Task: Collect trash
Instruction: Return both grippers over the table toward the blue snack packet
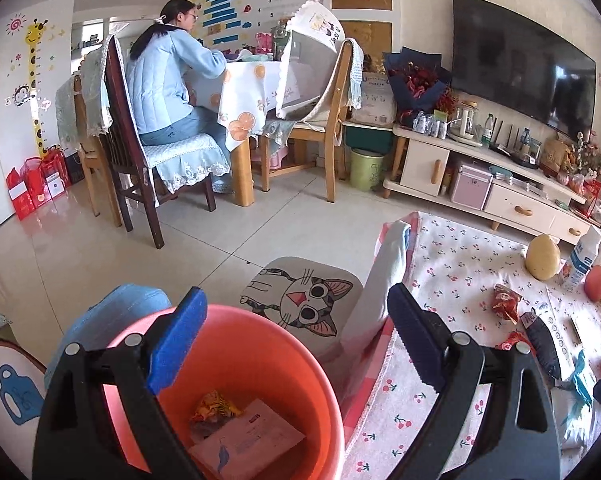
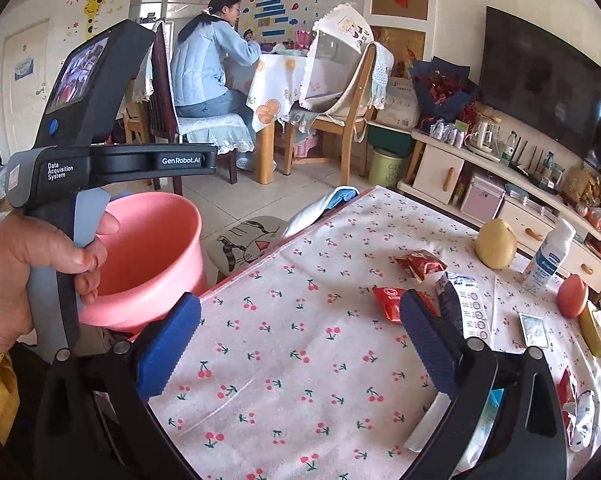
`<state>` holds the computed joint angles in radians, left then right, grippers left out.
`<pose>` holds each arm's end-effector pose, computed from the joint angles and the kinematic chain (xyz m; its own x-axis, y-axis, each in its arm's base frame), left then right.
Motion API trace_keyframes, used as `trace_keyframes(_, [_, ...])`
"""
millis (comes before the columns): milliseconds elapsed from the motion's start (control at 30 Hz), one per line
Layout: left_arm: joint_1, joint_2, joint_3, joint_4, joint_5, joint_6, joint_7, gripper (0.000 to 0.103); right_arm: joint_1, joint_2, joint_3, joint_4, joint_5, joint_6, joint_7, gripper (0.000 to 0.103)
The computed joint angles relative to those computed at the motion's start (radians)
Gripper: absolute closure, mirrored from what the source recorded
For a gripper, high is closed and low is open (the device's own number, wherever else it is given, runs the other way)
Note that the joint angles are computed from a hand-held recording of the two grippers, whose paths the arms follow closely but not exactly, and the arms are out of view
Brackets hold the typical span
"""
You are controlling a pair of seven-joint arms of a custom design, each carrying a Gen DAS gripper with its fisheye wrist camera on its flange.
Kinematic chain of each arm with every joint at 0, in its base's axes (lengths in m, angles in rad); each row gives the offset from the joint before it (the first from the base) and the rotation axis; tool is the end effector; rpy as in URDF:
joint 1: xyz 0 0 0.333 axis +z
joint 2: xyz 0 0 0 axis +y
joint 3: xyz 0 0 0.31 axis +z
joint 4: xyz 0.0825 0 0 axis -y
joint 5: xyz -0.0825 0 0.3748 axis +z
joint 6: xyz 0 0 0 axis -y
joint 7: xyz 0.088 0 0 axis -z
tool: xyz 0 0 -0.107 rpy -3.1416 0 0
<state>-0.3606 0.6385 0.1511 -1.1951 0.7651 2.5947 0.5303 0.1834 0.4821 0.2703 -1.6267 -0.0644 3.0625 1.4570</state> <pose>0.7410 -0.2095 0.4954 0.2587 -0.9658 -0.0177 -0.5308 -0.1268 -0.8379 0.6584 0.2844 0.4683 0.4971 -0.8673 0.0258 -0.4776 -0.2983 -0.8264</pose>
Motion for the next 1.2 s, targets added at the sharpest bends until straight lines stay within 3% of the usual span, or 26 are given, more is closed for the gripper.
trace_keyframes(200, [-0.012,0.033,-0.008,0.032,-0.011,0.033,0.039,0.011,-0.038,-0.051,-0.002,-0.09,0.01,0.047,0.019,0.005])
trace_keyframes(300, [-0.026,0.055,-0.01,0.057,-0.018,0.035,0.069,0.011,-0.089,-0.072,0.035,-0.134,0.025,0.068,0.01,0.005])
trace_keyframes(533, [-0.073,0.093,-0.003,0.091,-0.036,0.084,0.114,0.011,-0.336,-0.085,0.271,-0.209,0.13,0.083,-0.1,0.005])
trace_keyframes(633, [-0.089,0.113,-0.012,0.115,-0.056,0.09,0.152,0.011,-0.4,-0.097,0.322,-0.24,0.157,0.102,-0.125,0.005])
trace_keyframes(900, [-0.138,0.159,-0.023,0.174,-0.105,0.081,0.235,0.011,-0.665,-0.087,0.557,-0.291,0.204,0.114,-0.2,0.005])
trace_keyframes(1200, [-0.176,0.208,-0.041,0.239,-0.193,0.051,0.29,0.011,-0.969,-0.038,0.797,-0.335,0.153,0.148,-0.156,0.005])
